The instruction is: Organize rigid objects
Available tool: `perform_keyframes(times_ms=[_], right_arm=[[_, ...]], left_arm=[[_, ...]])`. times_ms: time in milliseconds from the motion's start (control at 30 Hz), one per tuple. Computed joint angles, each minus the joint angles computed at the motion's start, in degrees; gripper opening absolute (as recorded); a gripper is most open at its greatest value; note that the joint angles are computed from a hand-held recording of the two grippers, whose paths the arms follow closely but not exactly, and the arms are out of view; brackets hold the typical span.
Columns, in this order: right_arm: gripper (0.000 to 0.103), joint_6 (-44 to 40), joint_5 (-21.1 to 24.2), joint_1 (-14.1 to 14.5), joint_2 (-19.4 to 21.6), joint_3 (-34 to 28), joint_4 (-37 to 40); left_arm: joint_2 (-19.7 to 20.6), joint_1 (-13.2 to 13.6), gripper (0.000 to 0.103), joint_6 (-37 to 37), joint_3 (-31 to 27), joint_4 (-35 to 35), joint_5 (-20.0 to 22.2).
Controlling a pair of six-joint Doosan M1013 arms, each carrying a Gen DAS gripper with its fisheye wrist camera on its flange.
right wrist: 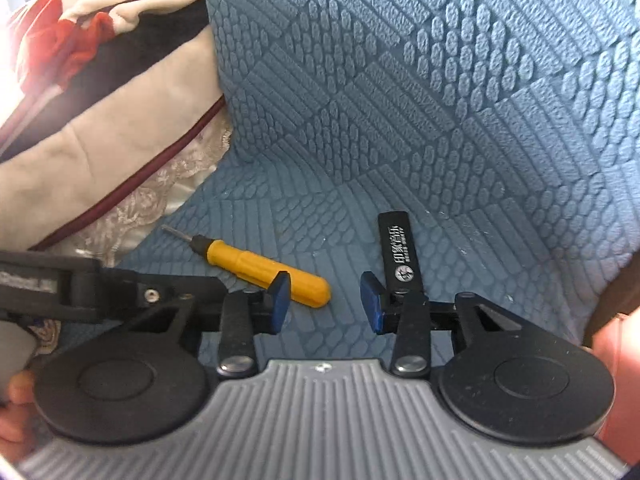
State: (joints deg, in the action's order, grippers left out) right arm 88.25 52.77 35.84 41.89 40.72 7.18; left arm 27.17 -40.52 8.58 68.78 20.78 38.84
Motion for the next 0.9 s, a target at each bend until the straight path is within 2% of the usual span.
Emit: perform_keyframes(times_ms=[167,367,433,533,567,600,900], right_arm=[[0.041,-2.2,-0.9,-0.3,0.5,0.1,3.4],[0.041,-4.6,-1.2,-0.6,0.6,0.9,6.4],[0.043,-6.2,-1.2,-0.6,0.4,1.4,7.6],[0.031,-9.5,-3.1,-0.2,-0.5,3.4,7.1],[0.024,-9.7,-2.4,-0.1,-0.5,3.2,6.5],[0.022,-9.7,-2.0,0.0,-0.5,3.1,6.2],[0.018,-12.1,-2.8,0.4,-3.4,6.5,9.7]], left_arm=[[-0.3,0.3,0.077,-1.2,0.6,-0.6,-0.7],[-0.7,0.2,0.075,-3.2,1.2,-0.5,-0.6],[-0.9,0.5,0.075,-2.9,1.9,-1.8,-2.5],[-0.8,0.5,0.075,-0.2,1.7,-4.5,-3.3],[-0.8,0.5,0.075,0.2,1.6,-4.6,-3.3],[-0.8,0.5,0.075,0.0,1.7,-4.5,-3.6],[-1.9,1.0,0.075,-4.9,4.4,-5.7,-8.9]])
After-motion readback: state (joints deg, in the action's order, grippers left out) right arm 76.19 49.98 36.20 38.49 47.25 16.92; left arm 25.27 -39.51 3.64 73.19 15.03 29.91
